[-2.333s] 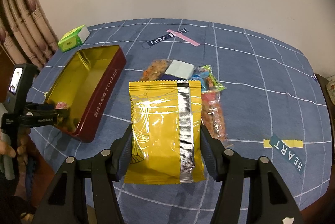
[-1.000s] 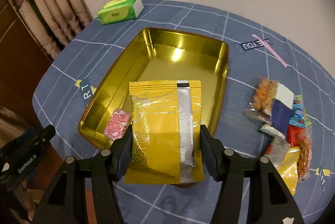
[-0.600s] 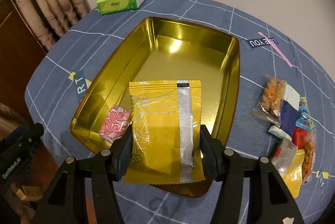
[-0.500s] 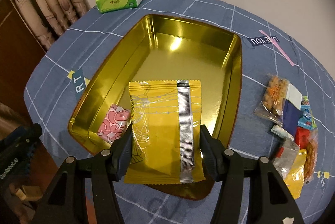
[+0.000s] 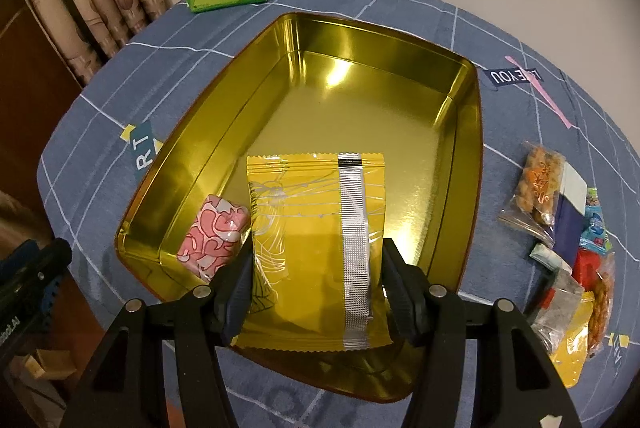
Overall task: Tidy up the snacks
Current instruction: 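Lower the yellow bag into the tin with the right gripper and release, then grasp the grey seaweed pack with the left gripper while the right gripper grasps the orange cracker bag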
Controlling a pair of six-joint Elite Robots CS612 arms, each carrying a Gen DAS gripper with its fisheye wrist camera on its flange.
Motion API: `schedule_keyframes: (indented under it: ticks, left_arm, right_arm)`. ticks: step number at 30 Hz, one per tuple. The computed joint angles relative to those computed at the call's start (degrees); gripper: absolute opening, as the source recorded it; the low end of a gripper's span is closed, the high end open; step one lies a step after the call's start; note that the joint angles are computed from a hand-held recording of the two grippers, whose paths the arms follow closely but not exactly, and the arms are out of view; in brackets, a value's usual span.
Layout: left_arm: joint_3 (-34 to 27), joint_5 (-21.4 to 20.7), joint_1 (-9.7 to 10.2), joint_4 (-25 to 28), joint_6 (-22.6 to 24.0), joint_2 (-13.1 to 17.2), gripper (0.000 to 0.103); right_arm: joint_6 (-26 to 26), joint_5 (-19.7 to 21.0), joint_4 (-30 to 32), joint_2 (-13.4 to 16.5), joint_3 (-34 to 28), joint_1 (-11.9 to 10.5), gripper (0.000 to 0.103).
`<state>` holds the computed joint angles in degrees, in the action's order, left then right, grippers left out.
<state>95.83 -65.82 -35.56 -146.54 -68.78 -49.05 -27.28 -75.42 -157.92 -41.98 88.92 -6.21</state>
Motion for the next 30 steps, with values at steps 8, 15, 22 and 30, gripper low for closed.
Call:
schedule_keyframes:
  ticks: [8, 15, 22, 30]
  left_arm:
    - [-0.29, -0.47, 0.05, 0.24, 0.29, 0.20, 0.063]
    - [-0.49, -0.41, -0.05, 0.76, 0.74, 0.28, 0.063]
    - [-0.58, 0.02, -0.16, 1.13, 0.60, 0.31, 0.063]
    - [-1.49, 1.76, -0.73, 2.66, 2.48, 0.81, 0.063]
  right_arm:
    - [-1.41, 0.78, -0.94, 0.01, 0.42, -0.09, 0.063]
    - [-2.37, 3.57, -1.19, -1.18, 1.83, -1.08, 0.064]
    - [-4.10, 8.14, -2.62, -3.73, 4.21, -4.25, 0.064]
    - [-2.65, 4.92, -6.43, -3.74, 3.90, -9.56, 0.064]
